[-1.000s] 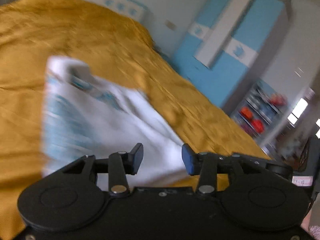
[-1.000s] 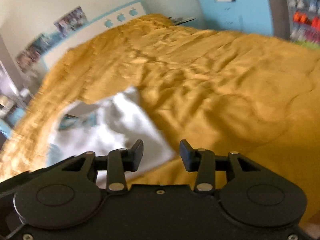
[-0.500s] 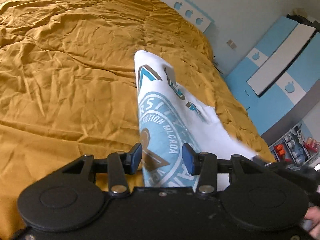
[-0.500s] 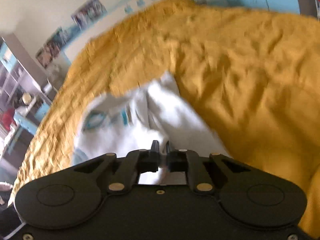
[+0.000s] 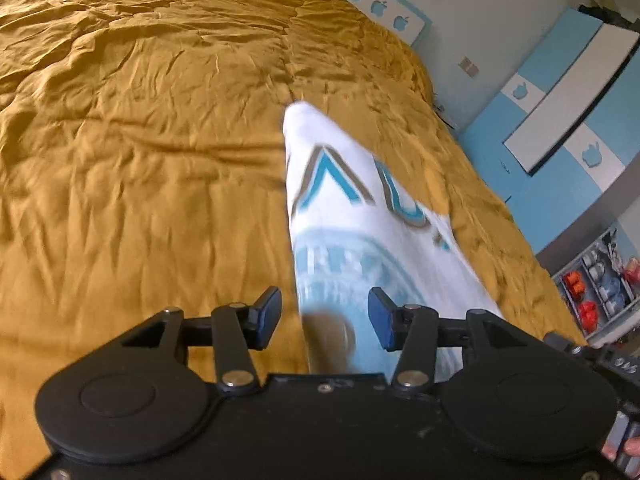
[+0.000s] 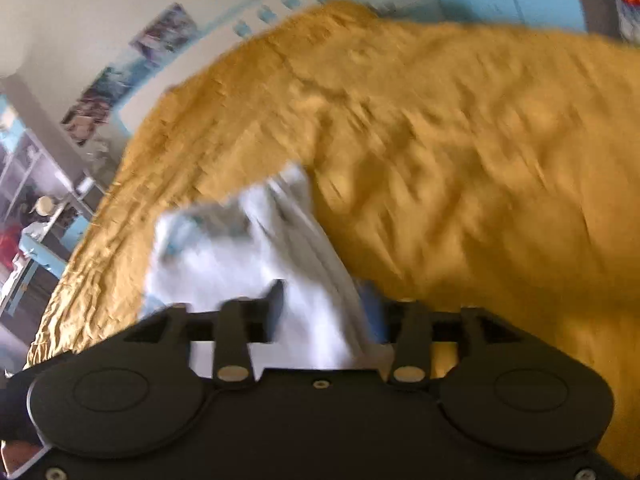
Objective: Fold small clothes
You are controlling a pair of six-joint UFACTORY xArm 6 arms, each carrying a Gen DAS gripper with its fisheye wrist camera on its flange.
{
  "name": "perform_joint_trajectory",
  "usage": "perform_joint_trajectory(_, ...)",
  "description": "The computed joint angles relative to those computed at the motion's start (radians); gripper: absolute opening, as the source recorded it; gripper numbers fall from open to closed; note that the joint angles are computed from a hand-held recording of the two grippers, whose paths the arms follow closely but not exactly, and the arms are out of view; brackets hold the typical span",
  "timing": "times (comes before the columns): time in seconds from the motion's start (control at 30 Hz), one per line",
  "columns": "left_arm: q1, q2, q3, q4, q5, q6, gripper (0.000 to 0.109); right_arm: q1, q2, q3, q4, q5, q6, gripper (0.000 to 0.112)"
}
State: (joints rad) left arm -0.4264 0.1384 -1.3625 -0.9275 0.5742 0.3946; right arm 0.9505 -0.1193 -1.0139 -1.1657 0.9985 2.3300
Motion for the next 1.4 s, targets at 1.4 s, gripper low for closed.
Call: perform_joint_trajectory(1.4,0.047,0.832,-1.114,0.069,0.285,-0.461,0.046,-0.51,0.359,-0.293,0.197,-0.544,-0.459,0.018)
